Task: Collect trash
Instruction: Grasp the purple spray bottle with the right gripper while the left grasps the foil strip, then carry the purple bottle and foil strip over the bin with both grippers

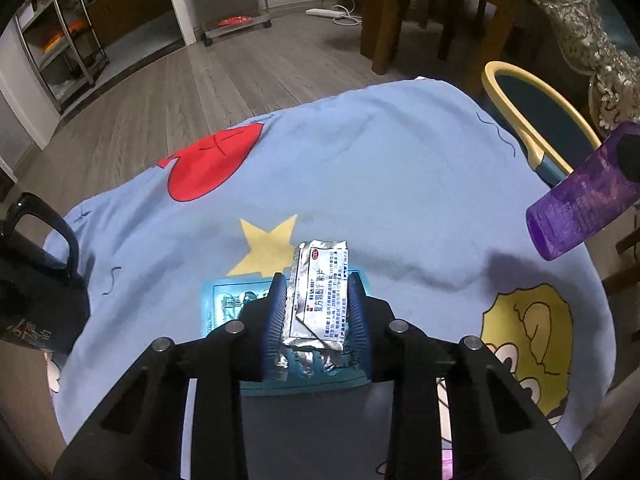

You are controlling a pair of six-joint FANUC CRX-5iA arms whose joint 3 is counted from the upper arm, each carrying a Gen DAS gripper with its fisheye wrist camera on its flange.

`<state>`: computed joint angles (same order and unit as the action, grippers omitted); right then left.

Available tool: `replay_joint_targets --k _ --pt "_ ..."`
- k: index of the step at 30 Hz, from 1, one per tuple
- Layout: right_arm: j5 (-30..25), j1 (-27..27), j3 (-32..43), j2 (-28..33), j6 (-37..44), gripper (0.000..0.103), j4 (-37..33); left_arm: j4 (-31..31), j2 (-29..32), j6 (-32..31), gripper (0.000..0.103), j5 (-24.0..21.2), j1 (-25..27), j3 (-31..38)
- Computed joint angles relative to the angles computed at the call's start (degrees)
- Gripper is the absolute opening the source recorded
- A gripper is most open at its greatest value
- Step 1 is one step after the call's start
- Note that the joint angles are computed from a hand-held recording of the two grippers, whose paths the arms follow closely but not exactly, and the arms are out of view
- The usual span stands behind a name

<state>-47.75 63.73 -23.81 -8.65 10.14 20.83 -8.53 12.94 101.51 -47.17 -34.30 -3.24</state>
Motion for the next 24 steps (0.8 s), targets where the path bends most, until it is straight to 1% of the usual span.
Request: replay_joint_targets --k 8,15,20,24 --pt "-0.23 -0.09 -0.46 -0.48 -1.23 0.034 1.09 -2.49 -1.47 0.35 0.030 0.47 -1.83 0.47" --pt "-1.22 -0.39 -1.55 -2.00 -3.79 0.034 4.05 -1.77 -3.67 -0.54 0.030 1.20 -3.28 0.40" --pt "-2.23 -1.22 -4.02 -5.01 -8.17 0.034 8.41 -0.28 -4.93 -1.94 0.030 2.62 -5.06 1.08" --pt "-2.72 -2.44 -6.46 -7.75 -11.69 0.034 10.62 0.70 -3.72 -4.00 0.031 2.73 -6.99 3.61"
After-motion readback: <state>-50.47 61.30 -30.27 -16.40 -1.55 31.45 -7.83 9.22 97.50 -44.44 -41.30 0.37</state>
